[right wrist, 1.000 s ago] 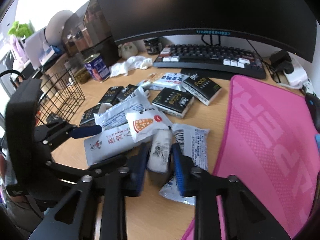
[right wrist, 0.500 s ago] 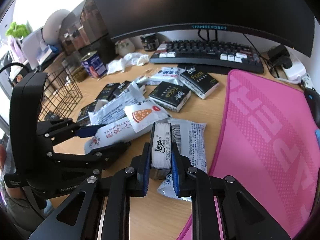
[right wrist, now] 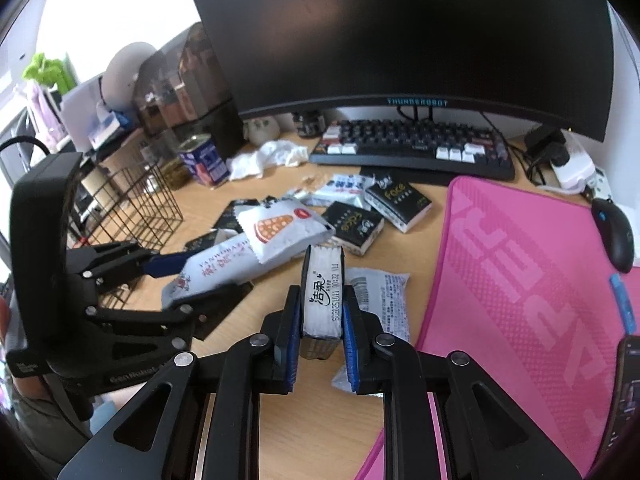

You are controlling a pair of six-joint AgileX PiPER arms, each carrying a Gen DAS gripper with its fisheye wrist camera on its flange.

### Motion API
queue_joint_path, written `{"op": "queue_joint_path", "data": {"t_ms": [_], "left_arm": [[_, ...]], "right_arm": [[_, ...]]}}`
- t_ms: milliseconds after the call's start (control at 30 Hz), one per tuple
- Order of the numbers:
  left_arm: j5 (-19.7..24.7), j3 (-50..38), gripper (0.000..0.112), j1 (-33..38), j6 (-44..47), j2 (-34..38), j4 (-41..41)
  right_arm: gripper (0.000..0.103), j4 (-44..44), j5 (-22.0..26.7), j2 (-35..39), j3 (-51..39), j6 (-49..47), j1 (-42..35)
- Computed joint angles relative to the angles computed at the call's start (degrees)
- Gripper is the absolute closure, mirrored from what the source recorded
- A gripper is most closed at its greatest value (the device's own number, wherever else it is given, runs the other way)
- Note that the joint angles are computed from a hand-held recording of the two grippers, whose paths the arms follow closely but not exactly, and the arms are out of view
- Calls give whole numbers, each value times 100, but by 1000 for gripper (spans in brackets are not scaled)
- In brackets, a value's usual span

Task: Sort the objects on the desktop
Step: 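Carry both items to the wire basket and open both tools to drop them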

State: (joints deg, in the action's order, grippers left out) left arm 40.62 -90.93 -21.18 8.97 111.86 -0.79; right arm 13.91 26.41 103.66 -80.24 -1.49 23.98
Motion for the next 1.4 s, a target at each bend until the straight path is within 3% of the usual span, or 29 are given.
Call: {"op": "queue_joint_path", "data": {"t_ms": [67,233,600,967,1200,1400], "left_arm": [[36,-14,61,-61,-338,180,366],[-196,355,61,-39,62,-390,-36],[-227,519,61,-19,-105,-440,177],[-436,901,61,428,15,-1083,-116],[-736,1408,61,1009,256,-2046,-470],[-723,1657,61,1766,369,-2604,-593]], "right_arm": [[85,-38,5,-28,11,63,21],[85,-93,-40,-136,97,120,81],[85,-18,-105,-348,-28,12,261],[85,-100,162,151,-720,22,551],[85,-405,334,216,-1372,208,904],[85,-569,837,831,-2710,173,1483]]}}
